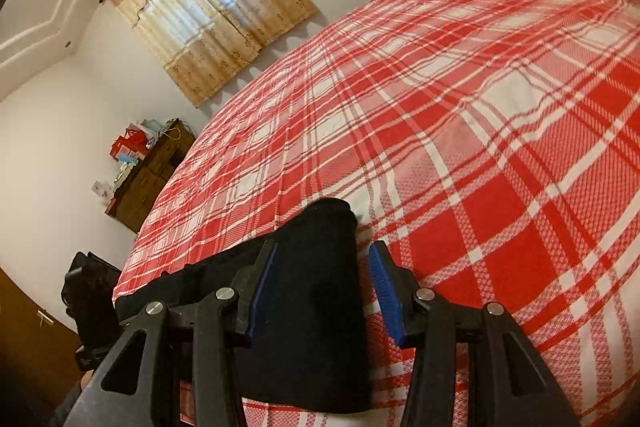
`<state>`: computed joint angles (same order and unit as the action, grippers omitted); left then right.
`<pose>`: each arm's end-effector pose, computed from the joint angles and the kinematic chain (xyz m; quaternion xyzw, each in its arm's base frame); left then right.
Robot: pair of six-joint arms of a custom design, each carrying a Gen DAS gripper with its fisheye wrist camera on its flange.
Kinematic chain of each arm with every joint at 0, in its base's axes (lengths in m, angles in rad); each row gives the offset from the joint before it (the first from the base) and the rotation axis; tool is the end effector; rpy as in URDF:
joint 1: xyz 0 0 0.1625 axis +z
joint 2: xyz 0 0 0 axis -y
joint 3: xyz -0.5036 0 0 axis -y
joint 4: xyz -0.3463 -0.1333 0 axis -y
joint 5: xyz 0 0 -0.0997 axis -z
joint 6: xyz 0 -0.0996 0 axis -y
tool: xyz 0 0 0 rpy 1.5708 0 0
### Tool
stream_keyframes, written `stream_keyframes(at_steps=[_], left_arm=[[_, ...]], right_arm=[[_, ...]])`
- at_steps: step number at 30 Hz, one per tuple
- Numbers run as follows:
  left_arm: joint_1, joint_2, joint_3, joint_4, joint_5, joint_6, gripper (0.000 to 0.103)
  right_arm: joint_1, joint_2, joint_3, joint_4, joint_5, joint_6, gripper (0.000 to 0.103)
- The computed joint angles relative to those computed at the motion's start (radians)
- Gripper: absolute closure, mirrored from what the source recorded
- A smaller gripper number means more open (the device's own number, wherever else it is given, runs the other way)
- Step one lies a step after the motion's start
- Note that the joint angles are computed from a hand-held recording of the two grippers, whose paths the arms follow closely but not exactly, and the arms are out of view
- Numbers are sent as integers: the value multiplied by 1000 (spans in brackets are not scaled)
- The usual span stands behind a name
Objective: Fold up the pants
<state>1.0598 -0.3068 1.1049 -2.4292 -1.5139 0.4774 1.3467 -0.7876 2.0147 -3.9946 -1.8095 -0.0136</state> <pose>-0.2834 -0.7896 -0.0266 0.4732 0.8800 -0.0306 0.0279 -0.0260 -0.6079 0.2508 -0.1529 -0.8088 0.5437 0.1640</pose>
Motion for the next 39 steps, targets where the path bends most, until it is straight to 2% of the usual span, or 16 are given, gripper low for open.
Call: stream_keyframes(at_steps=[1, 4, 10, 14, 17, 18, 20, 22, 25, 28, 30, 33, 39], left_arm=[[-2, -1, 3, -2, 3, 6, 79], [0, -12, 21, -17, -15, 10, 88], [10, -47, 47, -54, -46, -2, 91], [19, -48, 47, -61, -11, -12, 91], [28, -34, 34, -62, 2, -28, 91], [31, -27, 28, -65, 10, -30, 91], [38, -18, 11, -43, 4, -42, 91], [40, -18, 20, -58, 7, -42, 84], [35, -21, 33, -77, 16, -35, 83], [31, -21, 37, -83, 27, -20, 79], [33, -20, 38, -82, 24, -15, 77], [36, -19, 39, -88, 17, -18, 76], [34, -22, 39, -75, 15, -2, 67]], right_arm=[[0, 4, 7, -15, 1, -3, 55], [10, 13, 10, -45, -8, -31, 55], [28, 27, 16, -105, 27, -120, 55], [44, 33, 6, -40, 61, -190, 54], [54, 38, -20, 70, 25, -199, 54], [58, 40, -35, 116, -17, -184, 54], [53, 38, -54, 193, -63, -151, 54], [46, 32, -46, 195, -51, -137, 54], [67, 15, -33, 216, -83, -119, 54], [81, -1, 1, 248, -70, -141, 54], [93, 10, -1, 292, -130, -155, 53], [104, 36, 3, 261, -172, -209, 53], [124, 20, -6, 286, -207, -192, 53]])
